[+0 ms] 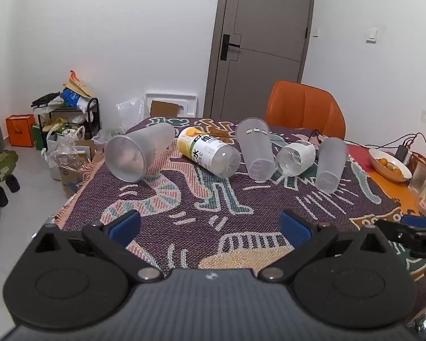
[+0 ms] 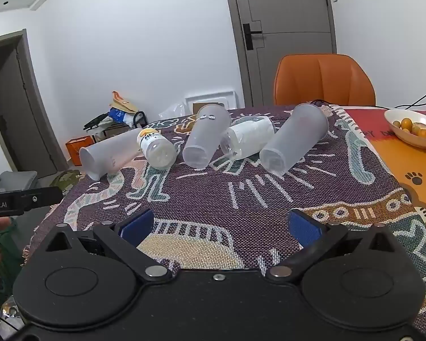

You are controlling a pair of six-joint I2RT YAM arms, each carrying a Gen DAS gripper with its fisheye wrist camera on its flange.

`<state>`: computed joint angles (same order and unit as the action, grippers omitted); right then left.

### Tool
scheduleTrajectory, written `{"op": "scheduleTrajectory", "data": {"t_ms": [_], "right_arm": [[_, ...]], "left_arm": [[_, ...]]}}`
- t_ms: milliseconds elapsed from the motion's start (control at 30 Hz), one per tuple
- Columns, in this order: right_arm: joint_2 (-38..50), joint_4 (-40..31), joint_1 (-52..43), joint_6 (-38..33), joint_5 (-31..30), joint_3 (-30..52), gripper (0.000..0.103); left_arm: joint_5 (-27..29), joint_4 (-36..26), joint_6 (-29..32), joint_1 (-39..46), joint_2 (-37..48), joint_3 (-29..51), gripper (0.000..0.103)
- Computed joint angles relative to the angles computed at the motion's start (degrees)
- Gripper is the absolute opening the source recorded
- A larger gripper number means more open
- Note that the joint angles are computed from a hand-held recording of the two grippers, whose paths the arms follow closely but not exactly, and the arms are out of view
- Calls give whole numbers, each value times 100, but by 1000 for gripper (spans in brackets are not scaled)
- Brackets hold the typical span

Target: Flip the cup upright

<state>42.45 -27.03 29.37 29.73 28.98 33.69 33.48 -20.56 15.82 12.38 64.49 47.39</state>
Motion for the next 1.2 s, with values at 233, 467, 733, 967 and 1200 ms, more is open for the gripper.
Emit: {"op": "scheduleTrajectory", "data": {"t_ms": [233, 467, 733, 967, 1200], "right_arm": [[22, 112, 171, 51, 191, -19, 103], [73, -74, 260, 63, 225, 111, 103], [98, -114, 380, 123, 320, 140, 103], [115, -123, 363, 94, 301, 171, 103], [132, -136, 376, 102, 305, 193, 103]], "left_arm": [[29, 43, 92, 67, -48, -70, 103], [33, -91, 205, 102, -156, -88, 103], [111, -153, 222, 222, -153, -49, 103], [141, -180, 259, 267, -140, -36, 103], [136, -164, 264, 264, -149, -49, 103]]}}
